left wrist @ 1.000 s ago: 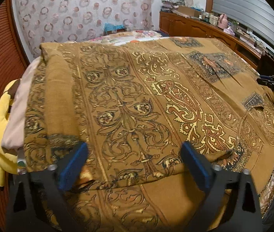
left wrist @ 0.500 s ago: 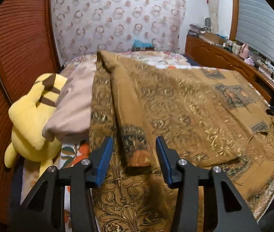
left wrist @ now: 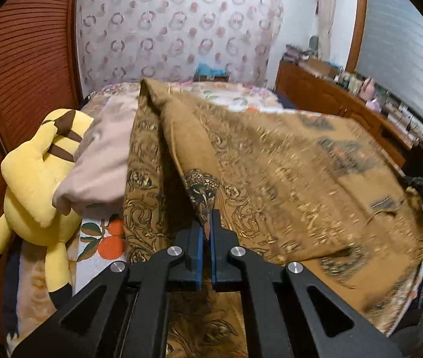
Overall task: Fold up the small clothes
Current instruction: 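Grasp the shirt edge with the left gripper while the right gripper grasps it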
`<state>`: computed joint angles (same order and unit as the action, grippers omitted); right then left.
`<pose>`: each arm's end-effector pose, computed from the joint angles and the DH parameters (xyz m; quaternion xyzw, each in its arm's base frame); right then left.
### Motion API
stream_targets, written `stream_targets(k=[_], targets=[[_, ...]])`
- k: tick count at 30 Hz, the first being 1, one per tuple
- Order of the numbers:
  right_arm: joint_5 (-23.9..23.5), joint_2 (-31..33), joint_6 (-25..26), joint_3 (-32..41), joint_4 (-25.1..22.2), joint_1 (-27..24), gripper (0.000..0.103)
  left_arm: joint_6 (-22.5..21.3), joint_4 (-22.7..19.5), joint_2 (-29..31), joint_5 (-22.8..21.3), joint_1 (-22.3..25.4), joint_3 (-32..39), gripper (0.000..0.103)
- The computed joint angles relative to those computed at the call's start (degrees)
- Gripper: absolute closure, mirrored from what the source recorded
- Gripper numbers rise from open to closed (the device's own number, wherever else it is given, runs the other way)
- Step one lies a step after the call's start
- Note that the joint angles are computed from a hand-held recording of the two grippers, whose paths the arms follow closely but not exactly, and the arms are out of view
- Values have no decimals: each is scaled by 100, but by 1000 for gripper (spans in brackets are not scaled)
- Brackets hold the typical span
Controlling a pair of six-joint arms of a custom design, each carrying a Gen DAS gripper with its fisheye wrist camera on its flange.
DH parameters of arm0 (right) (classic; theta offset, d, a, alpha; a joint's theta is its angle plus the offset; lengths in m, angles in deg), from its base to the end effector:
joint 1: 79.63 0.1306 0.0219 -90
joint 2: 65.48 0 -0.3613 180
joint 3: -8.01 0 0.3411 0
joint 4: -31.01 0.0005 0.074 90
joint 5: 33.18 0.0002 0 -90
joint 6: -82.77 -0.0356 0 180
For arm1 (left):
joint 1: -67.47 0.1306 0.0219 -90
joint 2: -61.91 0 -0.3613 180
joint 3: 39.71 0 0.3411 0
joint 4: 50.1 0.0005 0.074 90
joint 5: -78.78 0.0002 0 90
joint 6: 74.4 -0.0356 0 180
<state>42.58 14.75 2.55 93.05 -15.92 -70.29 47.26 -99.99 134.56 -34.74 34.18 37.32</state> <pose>0.3744 0.0700 0.4423 -0.2002 0.8860 0.1117 0.4031 0.2824 -0.1690 0.4253 -0.0643 0.9072 -0.0399 0.4140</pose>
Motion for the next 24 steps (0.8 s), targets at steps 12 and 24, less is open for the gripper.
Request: stream_targets(k=[12, 24], targets=[[-803, -835, -139, -305, 214, -449, 99, 215, 29, -627, -150, -463, -81, 99], [-1228, -1757, 368, -802, -176, -990, 99, 1019, -554, -1115, -372, -1012, -571, 99]])
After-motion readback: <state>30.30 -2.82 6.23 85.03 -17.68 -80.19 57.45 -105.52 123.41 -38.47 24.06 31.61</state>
